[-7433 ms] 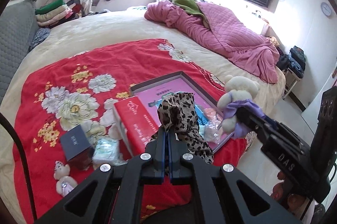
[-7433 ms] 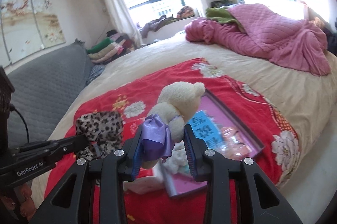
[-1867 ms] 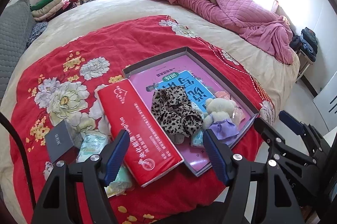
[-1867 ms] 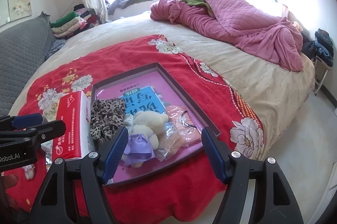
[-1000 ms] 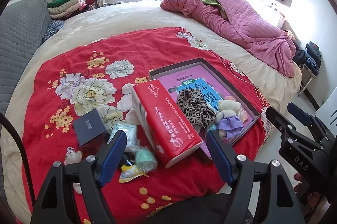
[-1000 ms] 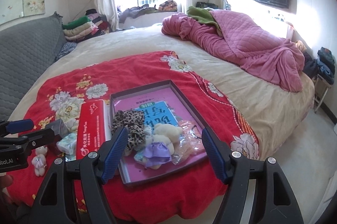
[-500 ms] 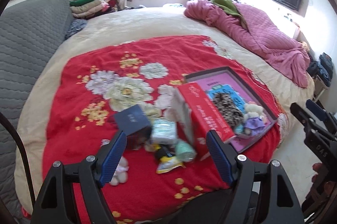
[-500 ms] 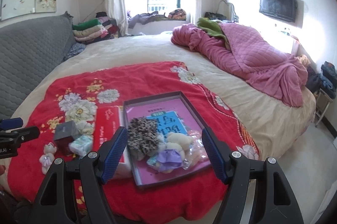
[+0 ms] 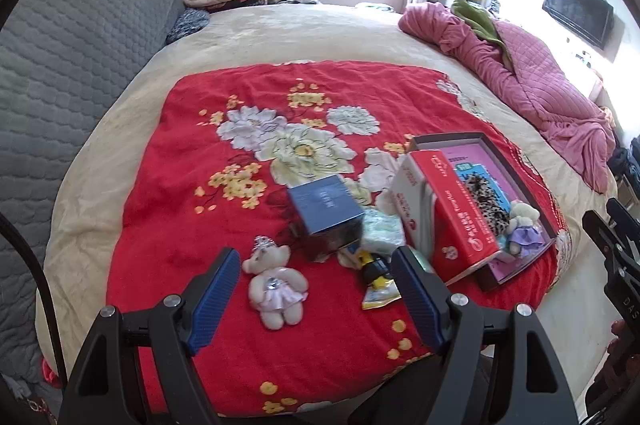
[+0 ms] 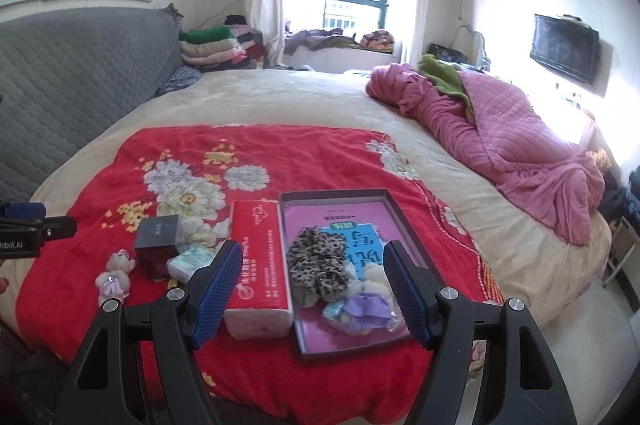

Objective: Organize soft objects
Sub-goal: 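Move the left gripper to the tiara teddy bear while the right approaches the mint-green ball bag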

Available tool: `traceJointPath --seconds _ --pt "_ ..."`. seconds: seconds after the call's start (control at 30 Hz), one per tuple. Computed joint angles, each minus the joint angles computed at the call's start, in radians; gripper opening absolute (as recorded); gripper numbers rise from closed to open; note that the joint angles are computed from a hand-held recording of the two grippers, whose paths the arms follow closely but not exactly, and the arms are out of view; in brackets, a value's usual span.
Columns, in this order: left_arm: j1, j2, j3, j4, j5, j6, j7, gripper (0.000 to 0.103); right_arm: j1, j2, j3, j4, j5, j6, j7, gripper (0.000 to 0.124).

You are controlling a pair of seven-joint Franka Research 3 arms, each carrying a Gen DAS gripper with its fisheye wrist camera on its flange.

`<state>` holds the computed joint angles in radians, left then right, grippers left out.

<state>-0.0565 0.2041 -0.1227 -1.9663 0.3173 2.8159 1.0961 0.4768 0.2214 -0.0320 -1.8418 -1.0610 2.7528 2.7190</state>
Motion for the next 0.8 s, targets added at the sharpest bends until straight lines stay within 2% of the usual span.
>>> traceJointPath --seconds 0.3,0.8 --pt "0.024 -0.016 0.013 -0.046 -0.003 0.007 -0.007 0.077 0.028 0.047 0.008 0.034 0.058 0.012 -0.122 0.074" --pt "0.045 0.015 0.017 -0.065 -0.025 0.006 0.010 0.077 0.105 0.165 -0.016 0.111 0.256 -0.001 -0.414 0.074"
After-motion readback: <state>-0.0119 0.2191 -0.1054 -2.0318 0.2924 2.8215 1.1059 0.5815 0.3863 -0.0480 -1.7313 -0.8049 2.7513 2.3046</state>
